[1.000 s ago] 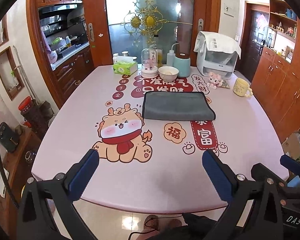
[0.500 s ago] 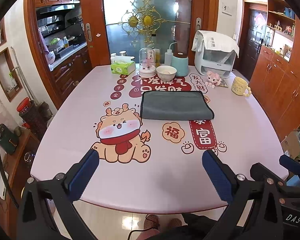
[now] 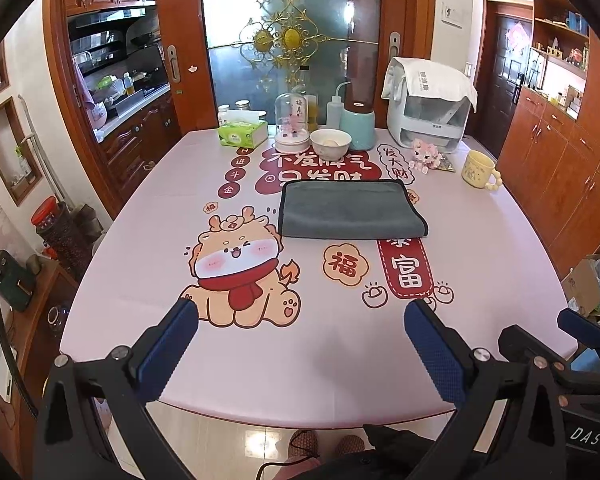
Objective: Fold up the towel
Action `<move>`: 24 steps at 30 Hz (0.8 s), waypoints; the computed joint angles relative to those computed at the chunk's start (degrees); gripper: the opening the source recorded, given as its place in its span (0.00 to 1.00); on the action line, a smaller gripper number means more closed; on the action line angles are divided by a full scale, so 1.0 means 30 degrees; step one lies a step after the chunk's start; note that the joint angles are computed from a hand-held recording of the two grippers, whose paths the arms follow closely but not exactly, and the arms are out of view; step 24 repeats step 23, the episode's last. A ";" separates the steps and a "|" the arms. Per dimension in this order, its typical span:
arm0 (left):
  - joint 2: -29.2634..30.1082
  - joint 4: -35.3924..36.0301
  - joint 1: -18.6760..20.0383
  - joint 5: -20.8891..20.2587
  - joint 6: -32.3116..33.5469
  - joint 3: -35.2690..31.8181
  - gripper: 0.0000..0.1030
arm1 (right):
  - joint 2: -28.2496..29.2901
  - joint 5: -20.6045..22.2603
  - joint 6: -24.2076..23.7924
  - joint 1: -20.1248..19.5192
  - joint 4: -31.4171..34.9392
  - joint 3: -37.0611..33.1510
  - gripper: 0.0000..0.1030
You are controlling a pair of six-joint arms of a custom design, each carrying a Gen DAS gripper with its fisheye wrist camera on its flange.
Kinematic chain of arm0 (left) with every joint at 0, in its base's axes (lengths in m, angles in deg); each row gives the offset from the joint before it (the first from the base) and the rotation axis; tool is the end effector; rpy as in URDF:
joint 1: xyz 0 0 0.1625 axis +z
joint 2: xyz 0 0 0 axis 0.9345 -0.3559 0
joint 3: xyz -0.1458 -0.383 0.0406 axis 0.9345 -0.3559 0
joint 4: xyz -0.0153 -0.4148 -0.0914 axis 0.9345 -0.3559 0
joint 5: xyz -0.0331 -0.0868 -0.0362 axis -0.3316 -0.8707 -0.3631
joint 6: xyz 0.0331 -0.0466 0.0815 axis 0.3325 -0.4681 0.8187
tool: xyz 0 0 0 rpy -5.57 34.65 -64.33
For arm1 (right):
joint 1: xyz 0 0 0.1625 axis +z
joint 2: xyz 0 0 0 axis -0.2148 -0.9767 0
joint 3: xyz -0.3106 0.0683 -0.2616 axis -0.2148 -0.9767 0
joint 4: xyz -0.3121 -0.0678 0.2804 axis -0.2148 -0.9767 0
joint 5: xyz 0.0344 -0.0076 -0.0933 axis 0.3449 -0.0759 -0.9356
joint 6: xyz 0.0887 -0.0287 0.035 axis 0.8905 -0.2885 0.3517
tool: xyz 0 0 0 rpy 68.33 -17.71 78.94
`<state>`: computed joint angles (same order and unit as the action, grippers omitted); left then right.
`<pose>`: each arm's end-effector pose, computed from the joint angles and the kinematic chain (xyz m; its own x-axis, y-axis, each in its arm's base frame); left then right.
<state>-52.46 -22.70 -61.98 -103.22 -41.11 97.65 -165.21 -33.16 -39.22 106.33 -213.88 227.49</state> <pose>-0.4264 -0.2629 0.0521 -0.7035 -0.0689 -0.7074 0.4499 0.7273 -0.5182 0.1052 -0.2689 0.3690 -0.8157 -0.0573 0.5757 -0.3889 0.7909 -0.4724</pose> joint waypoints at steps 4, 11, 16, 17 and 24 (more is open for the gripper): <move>0.0076 -0.0095 0.0042 -0.0070 0.0046 0.0004 0.99 | 0.0037 -0.0018 0.0015 0.0026 0.0019 -0.0028 1.00; 0.0009 -0.0272 0.0243 -0.0067 0.0172 0.0170 0.99 | 0.0166 0.0060 -0.0131 -0.0151 -0.0205 0.0208 1.00; -0.0113 -0.0213 0.0338 -0.0032 0.0282 0.0178 0.99 | 0.0244 0.0083 -0.0108 -0.0160 -0.0220 0.0193 1.00; -0.0134 -0.0191 0.0344 -0.0050 0.0252 0.0203 0.99 | 0.0292 0.0056 -0.0095 -0.0133 -0.0241 0.0136 1.00; -0.0308 -0.0108 0.0372 -0.0053 0.0233 0.0321 0.99 | 0.0329 0.0027 -0.0048 -0.0094 -0.0215 0.0102 1.00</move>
